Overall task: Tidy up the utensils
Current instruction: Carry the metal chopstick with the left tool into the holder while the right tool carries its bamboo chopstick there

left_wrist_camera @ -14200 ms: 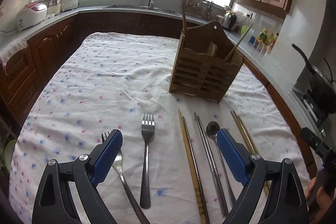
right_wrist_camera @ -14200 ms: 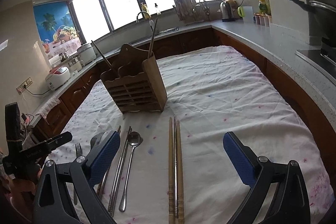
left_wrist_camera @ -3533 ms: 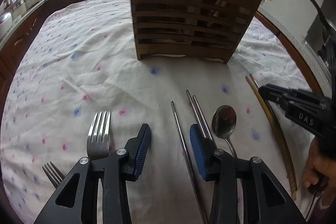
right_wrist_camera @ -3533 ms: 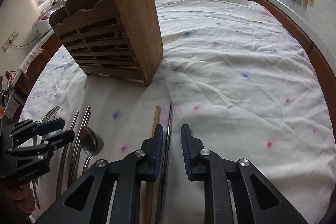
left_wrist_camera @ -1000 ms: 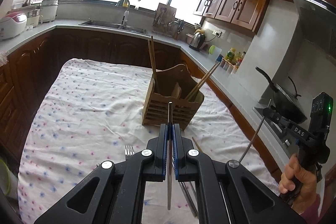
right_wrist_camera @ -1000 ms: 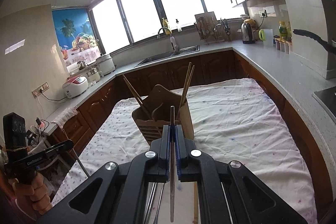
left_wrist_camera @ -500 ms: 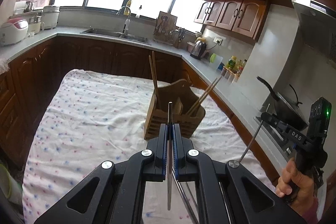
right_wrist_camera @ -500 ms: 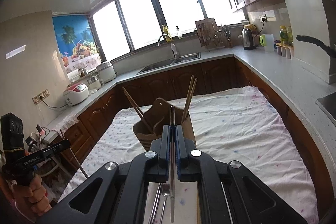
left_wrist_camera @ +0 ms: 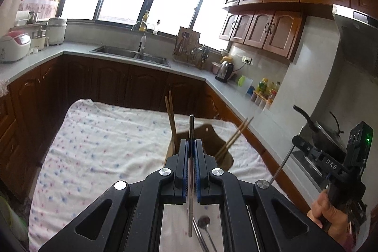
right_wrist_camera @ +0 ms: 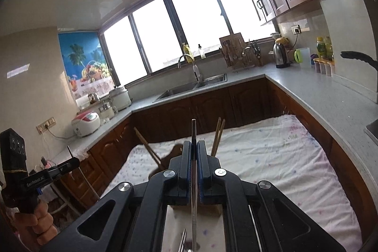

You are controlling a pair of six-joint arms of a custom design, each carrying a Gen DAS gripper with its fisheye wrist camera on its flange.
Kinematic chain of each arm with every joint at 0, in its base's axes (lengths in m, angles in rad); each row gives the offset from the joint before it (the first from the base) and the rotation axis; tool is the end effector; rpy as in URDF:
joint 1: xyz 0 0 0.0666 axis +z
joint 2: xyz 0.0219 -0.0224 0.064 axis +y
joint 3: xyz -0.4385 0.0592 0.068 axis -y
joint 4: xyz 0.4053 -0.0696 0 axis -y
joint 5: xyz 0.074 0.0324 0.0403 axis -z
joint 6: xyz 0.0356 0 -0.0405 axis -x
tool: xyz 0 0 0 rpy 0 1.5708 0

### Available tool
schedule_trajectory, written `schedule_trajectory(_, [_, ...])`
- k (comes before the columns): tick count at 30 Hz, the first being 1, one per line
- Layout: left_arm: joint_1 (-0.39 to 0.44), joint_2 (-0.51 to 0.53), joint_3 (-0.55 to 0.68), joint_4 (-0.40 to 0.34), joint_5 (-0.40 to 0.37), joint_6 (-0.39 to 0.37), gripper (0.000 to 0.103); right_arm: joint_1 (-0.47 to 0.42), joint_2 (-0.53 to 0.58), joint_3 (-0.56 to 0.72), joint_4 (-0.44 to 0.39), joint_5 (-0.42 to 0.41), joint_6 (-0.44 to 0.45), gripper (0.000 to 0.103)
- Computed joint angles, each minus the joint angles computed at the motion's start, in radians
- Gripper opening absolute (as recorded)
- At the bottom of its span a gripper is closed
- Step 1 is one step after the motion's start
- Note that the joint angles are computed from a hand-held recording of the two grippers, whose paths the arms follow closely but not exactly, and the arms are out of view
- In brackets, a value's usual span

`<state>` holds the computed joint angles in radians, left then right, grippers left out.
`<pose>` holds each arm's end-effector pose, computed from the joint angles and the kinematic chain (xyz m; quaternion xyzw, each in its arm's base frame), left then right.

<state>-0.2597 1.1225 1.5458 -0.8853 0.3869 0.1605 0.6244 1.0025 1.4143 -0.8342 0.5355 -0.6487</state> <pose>0.3427 -0.1054 0.6739 0.1424 0.8283 -0.2676 0.4712 0.2623 0.1661 0.6559 0.1535 0.8079 0.1327 0.5533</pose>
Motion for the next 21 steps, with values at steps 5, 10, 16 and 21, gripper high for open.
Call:
schedule_trajectory(5, [-0.005, 0.050, 0.045, 0.052, -0.019, 0.012, 0.002, -0.053, 0.024, 0.013, 0.087, -0.015, 0.037, 0.005])
schedule_trajectory(10, [-0.022, 0.088, 0.070, 0.141, -0.050, 0.026, 0.003, -0.106, 0.059, 0.037, 0.163, -0.039, 0.079, 0.005])
schedule_trajectory(16, [-0.042, 0.138, 0.062, 0.255, -0.090, 0.046, 0.003, -0.143, 0.100, 0.048, 0.246, -0.031, 0.124, 0.005])
schedule_trajectory(21, [-0.059, 0.186, 0.022, 0.362, -0.129, 0.089, 0.003, -0.158, 0.112, 0.006, 0.314, -0.014, 0.139, 0.005])
